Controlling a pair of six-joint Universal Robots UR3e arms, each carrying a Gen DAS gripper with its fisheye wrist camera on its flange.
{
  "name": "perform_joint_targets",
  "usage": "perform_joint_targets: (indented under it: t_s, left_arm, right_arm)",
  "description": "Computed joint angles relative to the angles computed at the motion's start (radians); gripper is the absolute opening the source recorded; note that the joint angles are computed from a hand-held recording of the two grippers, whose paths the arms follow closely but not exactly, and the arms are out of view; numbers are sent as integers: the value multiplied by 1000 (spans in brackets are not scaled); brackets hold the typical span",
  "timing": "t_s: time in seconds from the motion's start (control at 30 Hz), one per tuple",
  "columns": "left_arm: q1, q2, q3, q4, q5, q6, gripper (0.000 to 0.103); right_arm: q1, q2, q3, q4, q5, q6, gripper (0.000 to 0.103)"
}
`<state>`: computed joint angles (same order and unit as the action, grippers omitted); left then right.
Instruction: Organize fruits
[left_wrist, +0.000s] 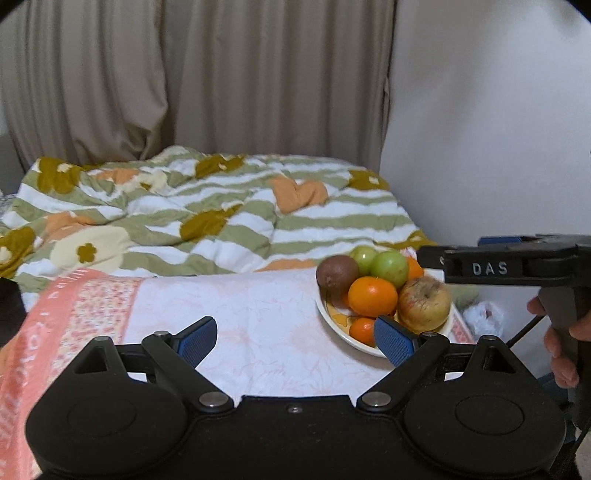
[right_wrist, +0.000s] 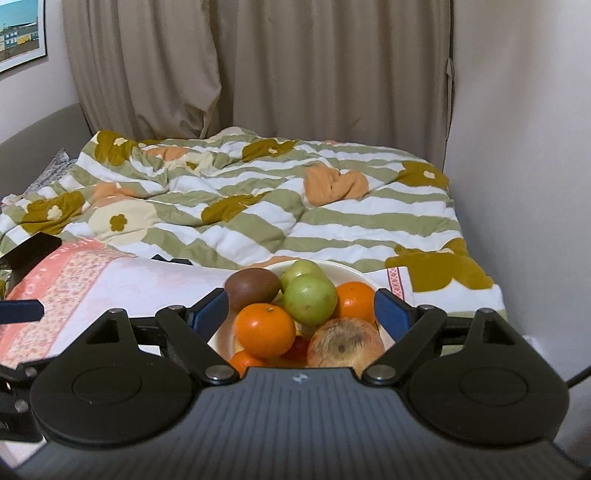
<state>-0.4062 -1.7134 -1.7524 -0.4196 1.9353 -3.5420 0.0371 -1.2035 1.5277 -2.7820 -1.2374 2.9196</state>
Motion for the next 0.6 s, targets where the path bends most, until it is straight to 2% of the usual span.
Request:
perform_joint_targets:
  t_s: [0.13,0.27,0.5,0.6]
  left_arm:
    - [-51,102,-32,-62,85,-49,96]
    - [-65,210,-73,-133,142,-76,97]
    - [-43,384,-144,-258,200,-77,103]
    - [-18,462,-203,-279,179,-42,103]
  right_arm:
    - [-14,-163,101,63,24,-12,101]
    - [0,-302,182,118,2,-7,103]
    - [55,-491,292,223,-63,23,103]
    - [98,-535,333,248,-105,63,103]
